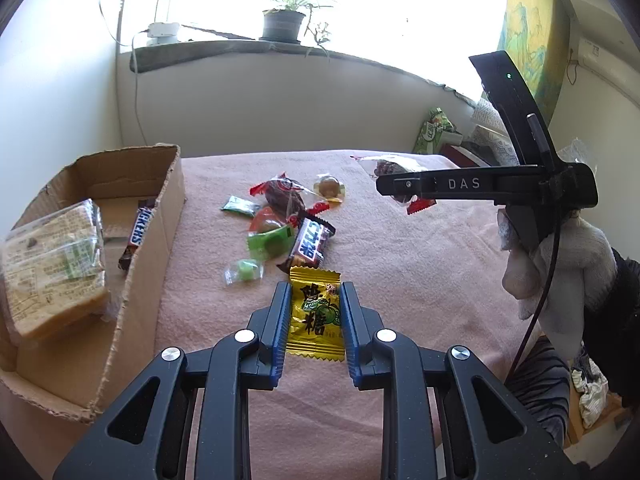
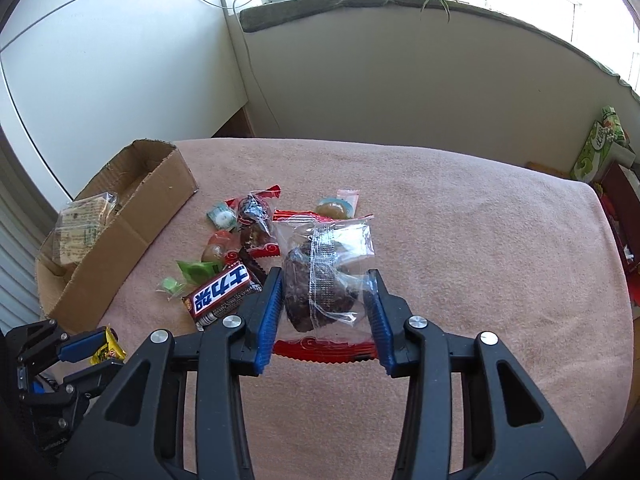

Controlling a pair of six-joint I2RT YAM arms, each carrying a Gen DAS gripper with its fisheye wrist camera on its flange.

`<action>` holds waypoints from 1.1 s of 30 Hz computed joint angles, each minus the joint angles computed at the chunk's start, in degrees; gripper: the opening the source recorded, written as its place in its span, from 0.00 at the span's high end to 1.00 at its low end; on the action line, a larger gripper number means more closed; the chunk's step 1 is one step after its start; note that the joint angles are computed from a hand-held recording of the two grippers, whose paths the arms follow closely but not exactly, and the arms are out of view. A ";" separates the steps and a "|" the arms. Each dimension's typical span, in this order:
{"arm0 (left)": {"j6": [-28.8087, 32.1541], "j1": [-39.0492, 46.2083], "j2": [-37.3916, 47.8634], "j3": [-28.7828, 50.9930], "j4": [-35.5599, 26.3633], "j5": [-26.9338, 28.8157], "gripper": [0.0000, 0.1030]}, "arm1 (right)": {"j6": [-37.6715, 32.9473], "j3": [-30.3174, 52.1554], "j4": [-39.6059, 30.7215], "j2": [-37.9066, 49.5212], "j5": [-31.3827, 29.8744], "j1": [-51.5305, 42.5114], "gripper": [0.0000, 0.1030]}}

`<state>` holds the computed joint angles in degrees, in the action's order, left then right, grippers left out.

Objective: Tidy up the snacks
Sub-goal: 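Carry the yellow candy and chocolate bag into the box and release both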

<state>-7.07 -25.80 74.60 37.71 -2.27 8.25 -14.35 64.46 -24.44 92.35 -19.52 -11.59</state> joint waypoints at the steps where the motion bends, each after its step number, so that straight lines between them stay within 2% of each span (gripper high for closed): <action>1: -0.01 0.73 -0.03 0.44 -0.09 0.21 0.78 | 0.27 0.02 0.05 -0.22 -0.03 0.59 0.59; 16: 0.83 11.10 -1.06 5.57 0.41 1.04 0.78 | 3.88 4.49 0.09 0.95 1.69 10.83 0.59; 24: 0.78 18.54 4.71 13.08 -0.19 2.52 0.78 | 5.54 8.73 -0.21 3.15 3.24 16.92 0.59; 33: 0.49 22.45 12.55 20.87 -2.73 3.86 0.78 | 8.15 15.28 -1.22 8.64 3.91 22.56 0.59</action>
<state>-6.58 -3.36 87.15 58.58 -4.99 12.11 -6.19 79.74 -25.67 100.99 -15.61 10.97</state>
